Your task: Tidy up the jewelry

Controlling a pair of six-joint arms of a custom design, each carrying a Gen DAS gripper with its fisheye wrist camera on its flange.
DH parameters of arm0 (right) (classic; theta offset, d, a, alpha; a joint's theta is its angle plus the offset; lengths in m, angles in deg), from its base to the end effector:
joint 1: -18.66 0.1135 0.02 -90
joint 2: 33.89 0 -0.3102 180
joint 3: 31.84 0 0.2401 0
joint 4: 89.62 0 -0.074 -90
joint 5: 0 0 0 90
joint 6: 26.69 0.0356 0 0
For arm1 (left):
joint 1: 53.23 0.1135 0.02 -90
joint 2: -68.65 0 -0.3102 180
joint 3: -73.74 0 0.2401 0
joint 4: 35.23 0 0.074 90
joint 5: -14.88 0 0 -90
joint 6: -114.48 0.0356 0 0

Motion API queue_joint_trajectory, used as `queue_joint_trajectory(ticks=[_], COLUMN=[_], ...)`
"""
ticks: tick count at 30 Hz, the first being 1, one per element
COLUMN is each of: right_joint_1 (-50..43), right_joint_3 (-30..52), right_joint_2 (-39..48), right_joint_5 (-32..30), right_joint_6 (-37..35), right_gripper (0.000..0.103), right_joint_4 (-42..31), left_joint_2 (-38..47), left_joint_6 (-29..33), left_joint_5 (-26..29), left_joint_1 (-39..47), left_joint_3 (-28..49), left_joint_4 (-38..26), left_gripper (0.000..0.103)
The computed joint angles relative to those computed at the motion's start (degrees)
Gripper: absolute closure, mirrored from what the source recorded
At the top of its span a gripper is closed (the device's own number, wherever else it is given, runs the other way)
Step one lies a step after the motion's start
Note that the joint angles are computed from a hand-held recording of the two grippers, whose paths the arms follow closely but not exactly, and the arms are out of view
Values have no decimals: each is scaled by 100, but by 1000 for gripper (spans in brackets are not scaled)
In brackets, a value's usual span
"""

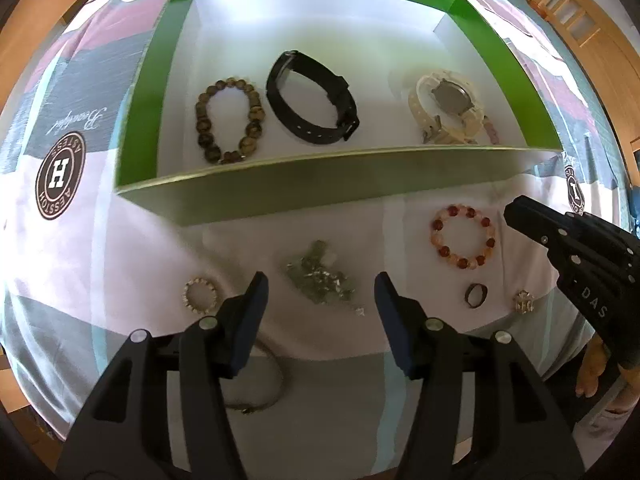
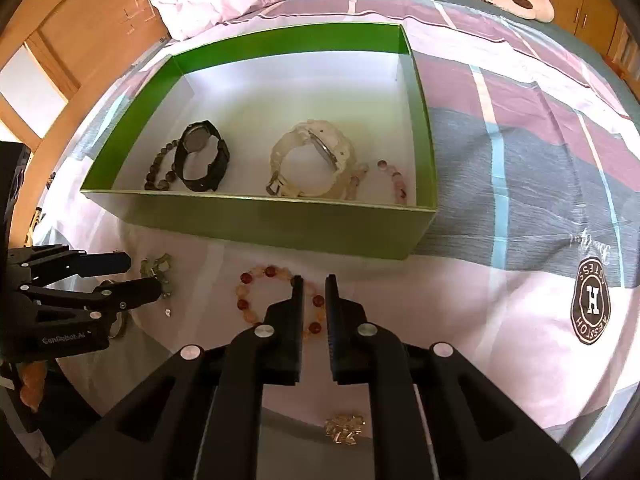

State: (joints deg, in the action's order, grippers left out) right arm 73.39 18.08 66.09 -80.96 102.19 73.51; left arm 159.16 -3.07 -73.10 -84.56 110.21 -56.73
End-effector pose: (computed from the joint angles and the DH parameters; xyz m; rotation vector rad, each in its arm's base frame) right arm 0.1609 0.2178 0.1345 -0.3341 2.7210 0.2595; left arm 0.1626 -0.1004 0.1232 0.1032 2.9286 -0.2277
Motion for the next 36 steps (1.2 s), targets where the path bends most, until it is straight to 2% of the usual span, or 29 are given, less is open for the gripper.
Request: queue_joint_trajectory(ticks=[2, 4, 9, 13, 14, 15, 18, 30, 36], right_joint_1=[-11, 37, 120, 183, 226, 288, 374, 528, 291], right_joint_3=[45, -92, -114, -87, -80, -30, -47, -295, -351], right_joint_2=[105, 122, 242, 624, 630, 632, 564, -230, -69], right_joint_5=[-50, -29, 25, 134, 194, 280, 134, 107, -94], right_joint_6=[-13, 28, 33, 19, 24, 10, 30, 165, 213], right_gripper=[88, 79, 79, 79, 79, 79, 96, 96, 96], right_joint_4=[13, 116, 80, 165, 161, 77, 162, 251, 273], left_joint_2=[322, 550, 705, 625, 590, 555, 333, -679, -126], left_joint_6=[-109, -166, -215, -511, -607, -673, -772, -737, -722], left_joint_5=[-38, -14, -151, -325, -432, -509, -562, -770, -781], left_joint_1=[-104, -106, -116, -310, -409, -483, -655, -763, -711], left_joint_3=[69, 113, 152, -56, -88, -111, -224, -155, -159], left_joint_4=[209, 340, 467, 740, 755, 755, 684, -14, 260], left_gripper=[58, 64, 71, 76, 83, 83, 84, 85, 85])
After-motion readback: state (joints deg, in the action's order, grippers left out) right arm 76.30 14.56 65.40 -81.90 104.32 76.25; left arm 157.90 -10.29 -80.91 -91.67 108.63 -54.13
